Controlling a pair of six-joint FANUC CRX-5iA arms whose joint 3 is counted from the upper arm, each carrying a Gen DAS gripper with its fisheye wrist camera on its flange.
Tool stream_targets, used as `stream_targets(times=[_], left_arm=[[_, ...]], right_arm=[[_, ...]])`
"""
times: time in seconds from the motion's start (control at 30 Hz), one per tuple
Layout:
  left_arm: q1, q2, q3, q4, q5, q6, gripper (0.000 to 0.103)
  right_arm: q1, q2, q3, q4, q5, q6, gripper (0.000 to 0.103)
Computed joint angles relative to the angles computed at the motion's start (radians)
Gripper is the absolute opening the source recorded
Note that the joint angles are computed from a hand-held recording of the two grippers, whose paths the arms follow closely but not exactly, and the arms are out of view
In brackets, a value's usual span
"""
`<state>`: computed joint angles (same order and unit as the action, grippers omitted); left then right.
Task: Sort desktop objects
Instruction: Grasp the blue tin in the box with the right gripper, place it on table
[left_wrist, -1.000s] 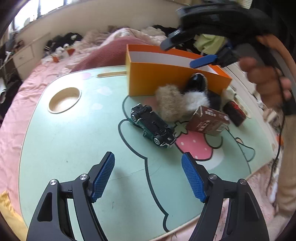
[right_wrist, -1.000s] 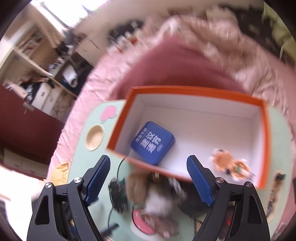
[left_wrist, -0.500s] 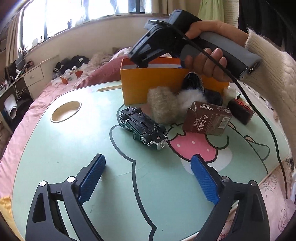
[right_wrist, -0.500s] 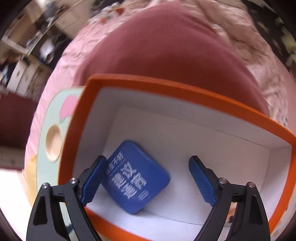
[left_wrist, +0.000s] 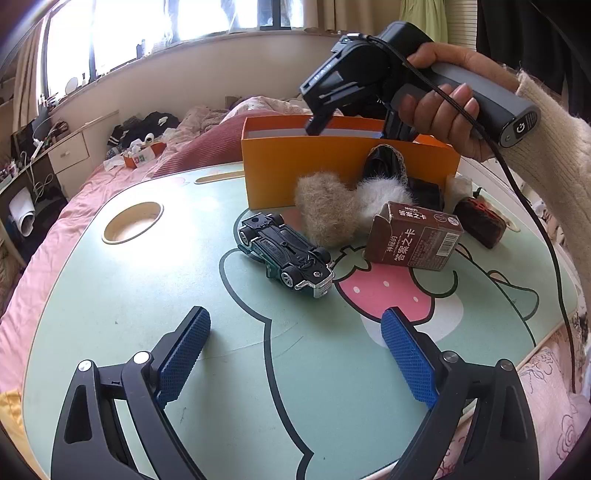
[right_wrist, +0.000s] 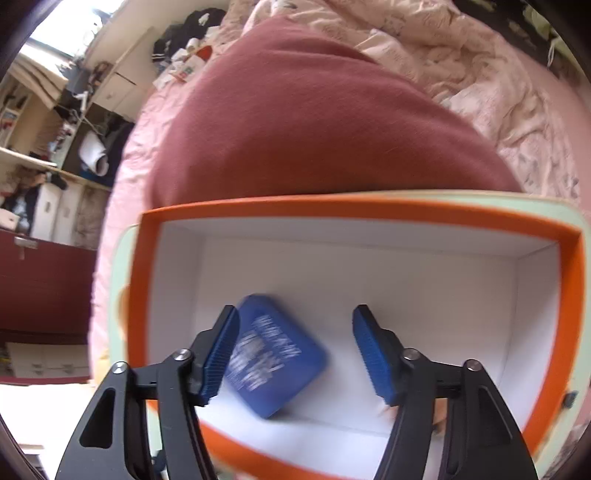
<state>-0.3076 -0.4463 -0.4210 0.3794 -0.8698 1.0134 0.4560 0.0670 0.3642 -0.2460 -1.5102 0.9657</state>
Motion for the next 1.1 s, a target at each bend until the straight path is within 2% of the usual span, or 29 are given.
stream_targets(times=[0.1,0.2,0.23,0.37,0.43,0.47,0.53,0.77,0.93,1.0,1.1], left_arm=[[-0.001,-0.001,0.001,-0.002,-0.001,0.003,0.094],[-0.001,-0.002,0.0,-0.001,0.0,0.004,0.094],[-0.001,-0.003,-0.001,-0.001,-0.001,0.004,0.093],[0.001,-0.006,0.0,0.001,-0.004,0.001,0.094],[0.0,-0.009,-0.001,0.001,-0.005,0.003,0.094],[0.0,-0.009,-0.001,0.0,-0.005,0.004,0.094],[-0.002,-0.009,0.0,-0.002,-0.005,0.008,0.094],[-0.008,-0.013,0.001,-0.012,-0.007,0.023,0.094],[-0.01,-0.014,0.003,-0.015,-0.008,0.028,0.094],[-0.008,-0.014,0.002,-0.014,-0.008,0.027,0.094],[-0.009,-0.015,0.003,-0.016,-0.008,0.03,0.094]], right_arm=[[0.056,0.032,0.025,0.05,-0.043,-0.009,0.071],[0.133,0.026,-0.01,0.139,-0.052,0.037,0.084],[0.157,0.032,-0.014,0.174,-0.06,0.057,0.084],[0.166,0.052,0.0,0.204,-0.081,0.077,0.081],[0.15,0.052,0.003,0.199,-0.076,0.08,0.076],[0.145,0.047,-0.002,0.196,-0.071,0.079,0.07],[0.13,0.038,-0.009,0.199,-0.069,0.068,0.069],[0.098,-0.03,-0.083,0.206,0.004,-0.009,0.068],[0.041,-0.104,-0.122,0.143,0.104,-0.042,0.068],[0.055,-0.142,-0.134,0.162,0.134,-0.046,0.068],[0.139,-0.231,-0.182,0.28,0.157,-0.073,0.068]])
